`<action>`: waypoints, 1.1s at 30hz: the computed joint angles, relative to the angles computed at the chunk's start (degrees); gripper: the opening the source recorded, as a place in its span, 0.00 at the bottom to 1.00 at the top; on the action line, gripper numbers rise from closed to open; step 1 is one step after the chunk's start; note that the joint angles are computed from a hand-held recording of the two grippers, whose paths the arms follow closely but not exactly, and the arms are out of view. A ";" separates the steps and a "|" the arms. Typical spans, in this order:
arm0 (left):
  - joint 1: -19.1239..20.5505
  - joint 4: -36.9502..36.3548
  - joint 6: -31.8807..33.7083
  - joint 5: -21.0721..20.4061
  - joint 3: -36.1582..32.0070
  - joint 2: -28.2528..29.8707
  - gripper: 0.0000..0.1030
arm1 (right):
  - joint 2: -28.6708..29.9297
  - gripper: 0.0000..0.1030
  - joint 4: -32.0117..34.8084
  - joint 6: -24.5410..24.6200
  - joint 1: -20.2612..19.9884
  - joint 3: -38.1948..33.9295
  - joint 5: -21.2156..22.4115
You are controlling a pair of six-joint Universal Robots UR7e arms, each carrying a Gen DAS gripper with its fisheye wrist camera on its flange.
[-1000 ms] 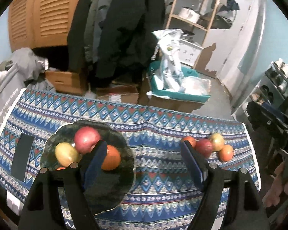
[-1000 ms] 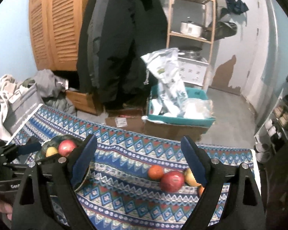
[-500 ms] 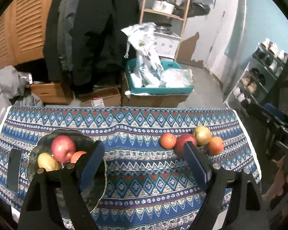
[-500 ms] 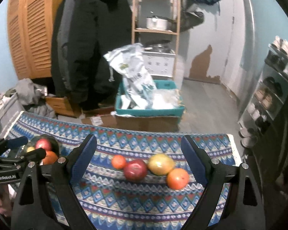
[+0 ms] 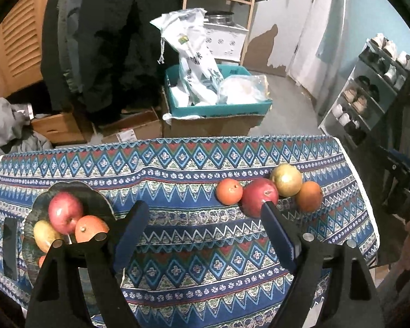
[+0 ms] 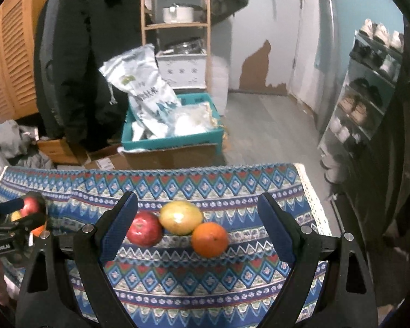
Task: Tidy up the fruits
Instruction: 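Grasp the large orange with the right tool while the left tool grasps a blood orange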
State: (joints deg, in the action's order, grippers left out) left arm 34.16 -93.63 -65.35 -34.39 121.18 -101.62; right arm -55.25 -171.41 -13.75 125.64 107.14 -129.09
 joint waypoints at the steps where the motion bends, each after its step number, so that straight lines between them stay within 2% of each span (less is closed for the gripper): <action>1: 0.59 -1.00 0.79 -0.23 0.04 0.48 0.83 | 0.04 0.86 0.46 0.27 -0.44 0.02 -0.09; 12: 6.58 -9.58 6.82 -2.48 0.50 5.11 0.83 | 2.11 0.86 5.79 3.50 -5.37 -0.66 0.06; 18: 9.70 -13.49 9.96 -3.47 0.60 8.06 0.83 | 3.87 0.86 9.83 6.91 -9.14 -1.44 2.79; 23: 11.97 -15.90 12.16 -4.25 0.57 10.05 0.83 | 5.43 0.86 12.75 8.87 -11.62 -1.86 3.37; 33: 16.37 -22.07 16.77 -6.28 0.06 12.95 0.83 | 7.92 0.86 16.14 9.57 -13.78 -2.94 4.07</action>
